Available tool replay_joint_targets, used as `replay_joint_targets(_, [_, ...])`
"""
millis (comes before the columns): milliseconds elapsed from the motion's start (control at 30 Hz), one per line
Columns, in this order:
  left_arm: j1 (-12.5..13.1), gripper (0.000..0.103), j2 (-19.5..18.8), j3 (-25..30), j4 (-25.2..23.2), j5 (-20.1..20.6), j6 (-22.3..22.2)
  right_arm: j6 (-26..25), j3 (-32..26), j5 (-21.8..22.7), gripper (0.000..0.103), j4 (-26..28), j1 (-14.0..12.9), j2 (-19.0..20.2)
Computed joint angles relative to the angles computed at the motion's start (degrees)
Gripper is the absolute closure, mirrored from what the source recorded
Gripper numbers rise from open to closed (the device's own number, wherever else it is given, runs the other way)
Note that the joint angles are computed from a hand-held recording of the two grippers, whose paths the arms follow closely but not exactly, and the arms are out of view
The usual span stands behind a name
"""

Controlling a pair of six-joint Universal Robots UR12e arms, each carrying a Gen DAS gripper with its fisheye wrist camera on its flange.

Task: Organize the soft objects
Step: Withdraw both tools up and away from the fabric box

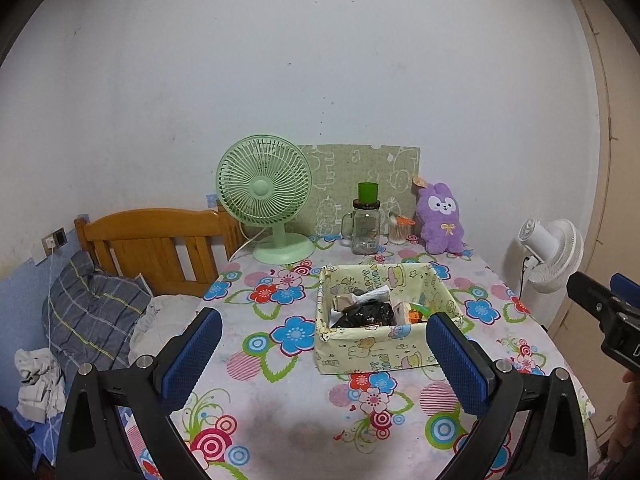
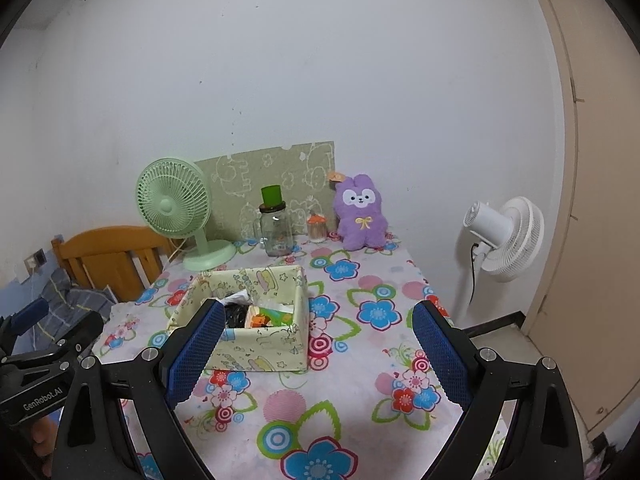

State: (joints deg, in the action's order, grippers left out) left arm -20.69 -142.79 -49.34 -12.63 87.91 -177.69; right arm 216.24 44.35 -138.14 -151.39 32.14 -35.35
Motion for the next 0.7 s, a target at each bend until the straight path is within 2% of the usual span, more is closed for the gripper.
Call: replay_joint_targets(700, [0.0,0.000,-0.1,0.4,-0.4,0.0,-1.3,-1.0,-0.7,1.7,0.006,-0.1,-0.2,0.4])
